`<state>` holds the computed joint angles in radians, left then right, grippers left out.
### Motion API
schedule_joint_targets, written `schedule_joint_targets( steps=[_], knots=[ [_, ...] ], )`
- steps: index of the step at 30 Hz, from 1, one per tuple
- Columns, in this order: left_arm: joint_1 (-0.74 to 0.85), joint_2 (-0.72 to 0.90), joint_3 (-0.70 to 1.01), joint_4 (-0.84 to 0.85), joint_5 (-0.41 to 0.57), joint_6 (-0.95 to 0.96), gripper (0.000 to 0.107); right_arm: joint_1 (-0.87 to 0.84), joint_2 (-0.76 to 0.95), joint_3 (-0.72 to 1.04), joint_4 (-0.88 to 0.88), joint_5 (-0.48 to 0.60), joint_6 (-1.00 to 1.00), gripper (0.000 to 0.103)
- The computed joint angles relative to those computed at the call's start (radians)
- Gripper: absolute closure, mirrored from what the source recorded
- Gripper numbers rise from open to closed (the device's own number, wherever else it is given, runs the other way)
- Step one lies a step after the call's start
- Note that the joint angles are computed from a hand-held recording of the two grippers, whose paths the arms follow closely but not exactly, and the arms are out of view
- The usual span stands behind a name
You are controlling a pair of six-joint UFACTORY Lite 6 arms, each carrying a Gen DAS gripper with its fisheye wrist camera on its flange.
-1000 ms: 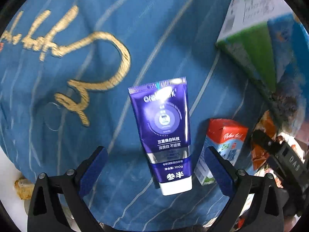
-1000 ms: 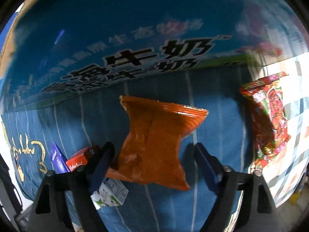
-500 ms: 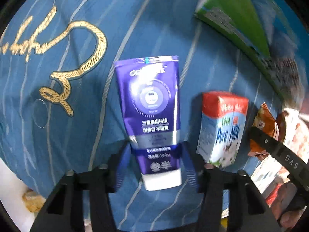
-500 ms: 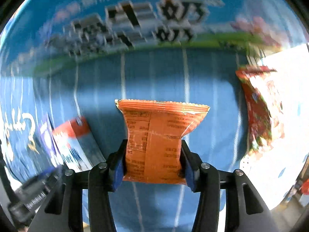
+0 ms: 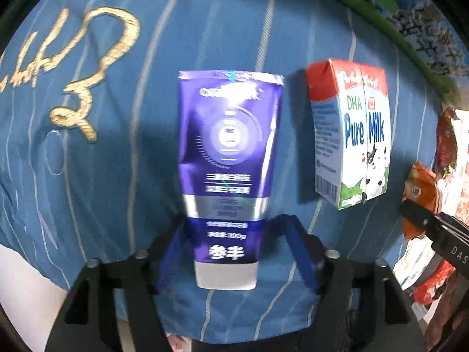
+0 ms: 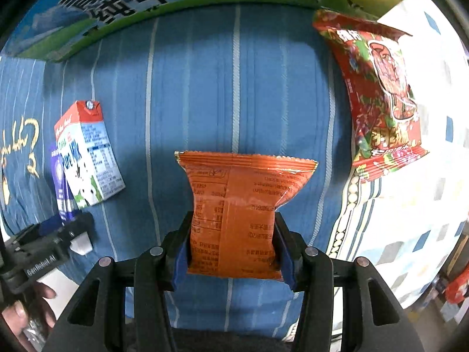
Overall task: Organize soft objects
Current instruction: 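Lift the toothpaste with the left tool while the right tool grasps the orange snack bag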
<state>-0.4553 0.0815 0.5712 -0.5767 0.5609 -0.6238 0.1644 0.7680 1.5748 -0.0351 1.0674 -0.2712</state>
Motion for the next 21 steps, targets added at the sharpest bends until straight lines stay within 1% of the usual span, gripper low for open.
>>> schedule_joint_targets(
  steps=[2, 3, 4, 5, 6, 7, 9, 10, 11, 12, 13, 14, 16, 18, 19, 20, 21],
  knots=[
    [0.005, 0.071, 0.067, 0.003, 0.016, -0.003, 0.038, -0.005, 0.035, 0.031, -0.011, 0.006, 0.010, 0.050],
    [0.003, 0.081, 0.073, 0.011, 0.008, -0.019, 0.041, 0.002, 0.052, 0.039, -0.014, 0.007, 0.022, 0.050],
    [-0.008, 0.094, 0.087, 0.026, -0.005, -0.045, 0.046, 0.005, 0.075, 0.059, -0.017, 0.014, 0.033, 0.050],
    [-0.017, 0.104, 0.110, 0.070, -0.001, -0.096, 0.056, 0.005, 0.088, 0.067, -0.020, 0.016, 0.039, 0.050],
    [-0.029, 0.109, 0.123, 0.104, 0.005, -0.138, 0.060, 0.001, 0.101, 0.076, -0.019, 0.018, 0.042, 0.050],
    [-0.018, 0.096, 0.107, 0.130, 0.002, -0.144, 0.060, 0.001, 0.101, 0.068, -0.021, 0.014, 0.046, 0.050],
    [-0.016, 0.081, 0.096, 0.116, -0.020, -0.136, 0.060, 0.002, 0.111, 0.079, -0.028, 0.009, 0.050, 0.051],
    [-0.012, 0.081, 0.092, 0.109, -0.030, -0.132, 0.060, 0.000, 0.131, 0.110, -0.036, 0.017, 0.050, 0.054],
    [-0.016, 0.078, 0.087, 0.106, -0.038, -0.138, 0.060, 0.025, 0.120, 0.101, -0.036, 0.011, 0.072, 0.058],
    [-0.009, 0.063, 0.078, 0.114, -0.034, -0.142, 0.060, 0.054, 0.106, 0.065, -0.038, -0.019, 0.092, 0.059],
    [0.039, 0.058, 0.074, 0.146, -0.031, -0.123, 0.060, 0.079, 0.083, 0.058, -0.032, -0.010, 0.105, 0.062],
    [0.046, 0.047, 0.085, 0.177, -0.013, -0.140, 0.060, 0.084, 0.072, 0.049, -0.030, -0.014, 0.106, 0.063],
    [-0.001, 0.006, 0.066, 0.228, -0.015, -0.215, 0.060, 0.077, 0.035, 0.025, -0.028, -0.009, 0.092, 0.063],
    [-0.028, -0.046, 0.075, 0.286, 0.027, -0.296, 0.060, 0.056, 0.000, -0.007, -0.023, -0.008, 0.065, 0.063],
    [-0.030, -0.082, 0.069, 0.300, 0.027, -0.310, 0.060, 0.036, -0.025, -0.017, -0.020, 0.006, 0.039, 0.063],
    [-0.051, -0.161, 0.022, 0.326, 0.063, -0.364, 0.060, 0.032, -0.034, -0.021, -0.016, 0.006, 0.029, 0.063],
    [-0.057, -0.198, 0.007, 0.344, 0.070, -0.386, 0.060, 0.021, -0.059, -0.040, -0.015, 0.004, 0.013, 0.064]
  ],
)
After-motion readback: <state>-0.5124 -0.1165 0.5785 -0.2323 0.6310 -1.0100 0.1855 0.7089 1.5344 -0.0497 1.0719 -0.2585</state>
